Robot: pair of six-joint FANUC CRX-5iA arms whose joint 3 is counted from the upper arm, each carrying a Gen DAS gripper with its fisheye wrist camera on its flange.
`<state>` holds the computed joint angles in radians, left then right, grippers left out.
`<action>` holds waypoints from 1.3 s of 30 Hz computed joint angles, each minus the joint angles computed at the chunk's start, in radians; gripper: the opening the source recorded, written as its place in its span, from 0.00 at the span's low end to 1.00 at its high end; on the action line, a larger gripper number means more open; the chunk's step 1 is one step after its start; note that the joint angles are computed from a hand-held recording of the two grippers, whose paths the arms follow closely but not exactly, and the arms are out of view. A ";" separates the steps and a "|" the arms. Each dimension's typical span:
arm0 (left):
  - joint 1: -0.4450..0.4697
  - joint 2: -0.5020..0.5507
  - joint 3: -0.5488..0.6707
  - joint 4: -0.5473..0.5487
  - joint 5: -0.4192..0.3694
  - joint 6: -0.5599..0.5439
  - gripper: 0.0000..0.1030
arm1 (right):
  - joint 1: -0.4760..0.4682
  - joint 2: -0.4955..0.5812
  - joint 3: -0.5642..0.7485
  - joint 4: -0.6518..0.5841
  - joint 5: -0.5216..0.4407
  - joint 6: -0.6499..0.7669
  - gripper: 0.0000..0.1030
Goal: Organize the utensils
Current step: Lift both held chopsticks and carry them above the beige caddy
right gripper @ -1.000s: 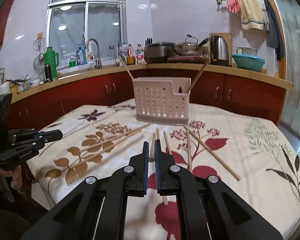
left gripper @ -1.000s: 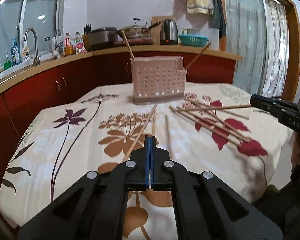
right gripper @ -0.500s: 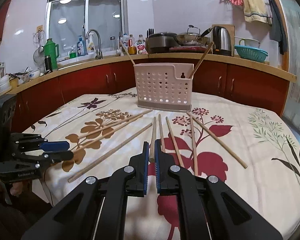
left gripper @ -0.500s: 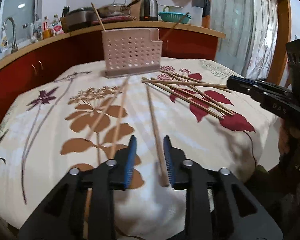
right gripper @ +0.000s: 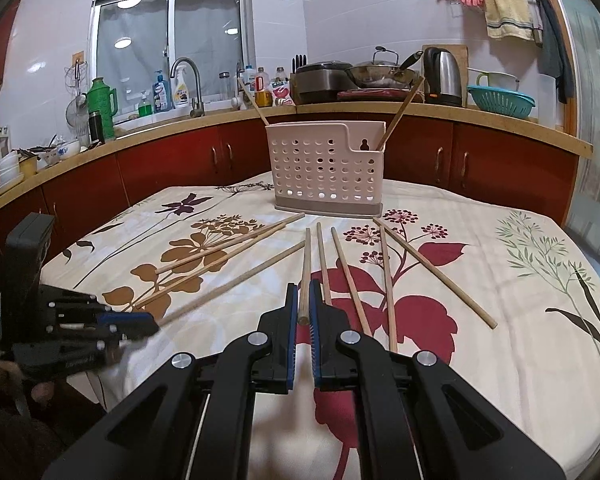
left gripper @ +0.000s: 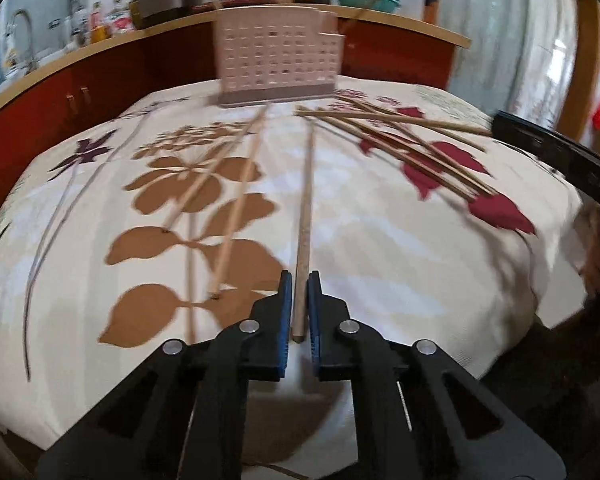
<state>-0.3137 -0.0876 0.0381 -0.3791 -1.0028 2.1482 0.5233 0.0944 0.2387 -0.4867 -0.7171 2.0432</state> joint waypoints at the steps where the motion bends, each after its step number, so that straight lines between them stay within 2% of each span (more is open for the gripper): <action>1: 0.008 -0.005 -0.006 0.005 0.004 0.004 0.08 | -0.001 0.001 0.001 -0.001 -0.002 0.001 0.06; 7: 0.003 -0.004 -0.005 0.001 0.008 -0.003 0.14 | -0.002 0.000 0.001 -0.003 -0.001 0.004 0.06; 10: 0.004 -0.008 -0.010 -0.002 0.014 -0.006 0.07 | -0.003 -0.004 0.000 -0.007 0.007 0.005 0.06; 30: -0.059 -0.053 0.070 -0.192 0.017 0.103 0.07 | -0.012 -0.022 0.035 -0.051 0.048 0.032 0.06; 39: -0.012 -0.048 0.128 -0.184 0.062 0.077 0.07 | -0.011 0.022 0.121 -0.077 0.066 0.065 0.06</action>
<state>-0.3259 -0.1354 0.1657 -0.5634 -0.9406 2.2253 0.5126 0.1161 0.3596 -0.5640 -0.6515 2.1085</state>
